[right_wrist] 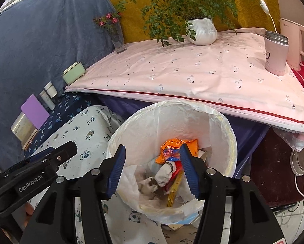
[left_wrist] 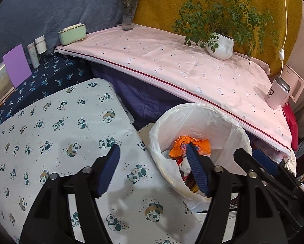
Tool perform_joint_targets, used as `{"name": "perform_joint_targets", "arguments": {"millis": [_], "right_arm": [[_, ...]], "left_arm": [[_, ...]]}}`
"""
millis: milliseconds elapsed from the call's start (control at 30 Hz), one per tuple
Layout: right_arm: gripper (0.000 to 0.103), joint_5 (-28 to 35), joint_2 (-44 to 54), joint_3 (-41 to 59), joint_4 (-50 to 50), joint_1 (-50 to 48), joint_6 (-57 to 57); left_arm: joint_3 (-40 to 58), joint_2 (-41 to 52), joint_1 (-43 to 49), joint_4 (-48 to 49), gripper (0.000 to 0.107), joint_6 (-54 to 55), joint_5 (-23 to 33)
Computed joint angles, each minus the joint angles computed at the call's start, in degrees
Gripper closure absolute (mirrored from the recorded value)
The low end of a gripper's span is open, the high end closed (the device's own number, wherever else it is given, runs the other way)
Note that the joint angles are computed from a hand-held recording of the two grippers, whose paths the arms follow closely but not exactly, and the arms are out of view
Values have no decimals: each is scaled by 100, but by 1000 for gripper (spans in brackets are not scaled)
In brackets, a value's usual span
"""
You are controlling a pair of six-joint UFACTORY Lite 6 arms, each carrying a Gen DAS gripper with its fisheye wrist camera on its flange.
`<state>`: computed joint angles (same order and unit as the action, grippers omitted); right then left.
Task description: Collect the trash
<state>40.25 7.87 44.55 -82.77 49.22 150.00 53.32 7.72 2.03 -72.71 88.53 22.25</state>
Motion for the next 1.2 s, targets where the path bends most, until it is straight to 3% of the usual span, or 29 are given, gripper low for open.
{"name": "perform_joint_targets", "arguments": {"millis": [300,467,533,733,1000,1100,1200], "right_arm": [[41,598,11,508,1086,505,-1127],[25,1112,-51,672,1496,960,-1447],[20,1270,-26,782,1675,1112,-1620],[19,1743,271,1230,2146,1468,-2085],[15,1878,487,1392,2312,1782,-2021],[7,1875,529,1395,2362,1856,-1973],[7,1892,596,1394,2438,1947,-1906]], "left_arm": [[-292,-408,404,84,38,55,197],[-595,-771,755,36,24,236,304],[-714,-906,910,20,23,346,395],[-1032,-1184,1386,62,19,643,607],[-1392,-1361,1858,68,17,979,712],[-1506,-1411,1987,52,16,1117,695],[-1593,-1448,2101,98,15,1189,722]]}}
